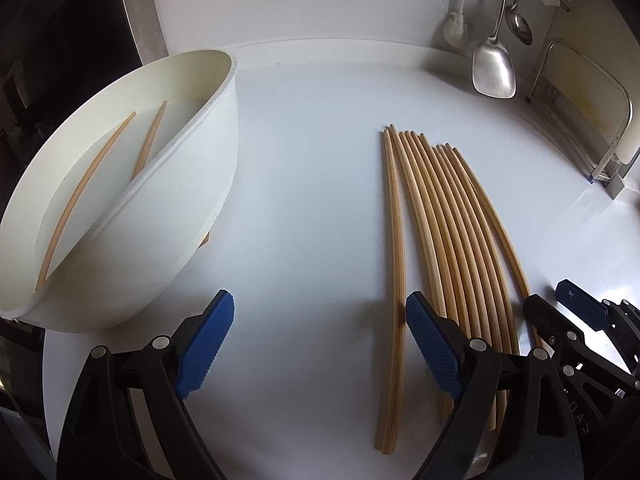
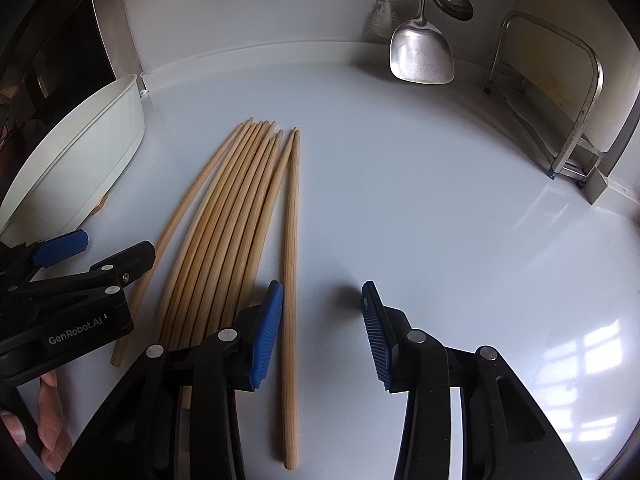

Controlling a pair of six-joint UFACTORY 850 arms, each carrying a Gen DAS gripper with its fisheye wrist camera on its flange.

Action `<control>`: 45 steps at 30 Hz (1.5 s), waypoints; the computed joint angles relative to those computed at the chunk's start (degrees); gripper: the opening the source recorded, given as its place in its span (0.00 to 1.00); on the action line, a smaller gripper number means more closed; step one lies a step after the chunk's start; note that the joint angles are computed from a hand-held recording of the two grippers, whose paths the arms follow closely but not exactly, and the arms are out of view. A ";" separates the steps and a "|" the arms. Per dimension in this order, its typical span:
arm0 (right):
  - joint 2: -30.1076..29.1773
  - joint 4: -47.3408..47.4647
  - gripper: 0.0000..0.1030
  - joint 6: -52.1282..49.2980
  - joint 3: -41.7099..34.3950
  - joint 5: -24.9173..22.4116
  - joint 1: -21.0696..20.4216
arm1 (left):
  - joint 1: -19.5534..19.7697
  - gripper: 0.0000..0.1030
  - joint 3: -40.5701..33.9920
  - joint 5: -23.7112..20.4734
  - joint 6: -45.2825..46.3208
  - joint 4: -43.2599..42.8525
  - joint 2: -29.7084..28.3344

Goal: Organize utensils
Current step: 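Move both open tools back to the chopstick bundle, then close the left tool on a chopstick while the right tool grasps another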

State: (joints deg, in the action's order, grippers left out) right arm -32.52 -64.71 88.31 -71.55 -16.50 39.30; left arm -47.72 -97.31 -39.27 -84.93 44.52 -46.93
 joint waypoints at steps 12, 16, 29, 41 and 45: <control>0.76 -3.22 0.38 3.02 1.60 0.14 -1.21 | 0.22 0.84 -3.35 -1.48 2.57 -1.42 -2.43; 0.53 -4.11 0.39 2.54 1.48 0.28 -1.17 | 0.29 0.84 -3.89 -1.61 2.70 -1.27 -2.76; 0.14 -9.01 0.39 5.02 1.35 1.00 -0.94 | 0.29 0.79 -4.36 0.18 2.51 -1.22 -3.12; -0.07 -7.50 0.07 0.79 0.88 1.47 -0.74 | -1.07 0.07 -5.62 1.41 6.72 -1.20 -3.44; 0.31 -4.08 0.06 -1.44 1.15 3.69 -1.60 | -0.55 0.07 -4.82 2.58 8.87 -4.03 -2.67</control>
State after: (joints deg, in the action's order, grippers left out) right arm -32.20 -68.79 86.87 -70.41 -12.80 37.70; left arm -48.27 -102.13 -36.68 -76.06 40.49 -49.61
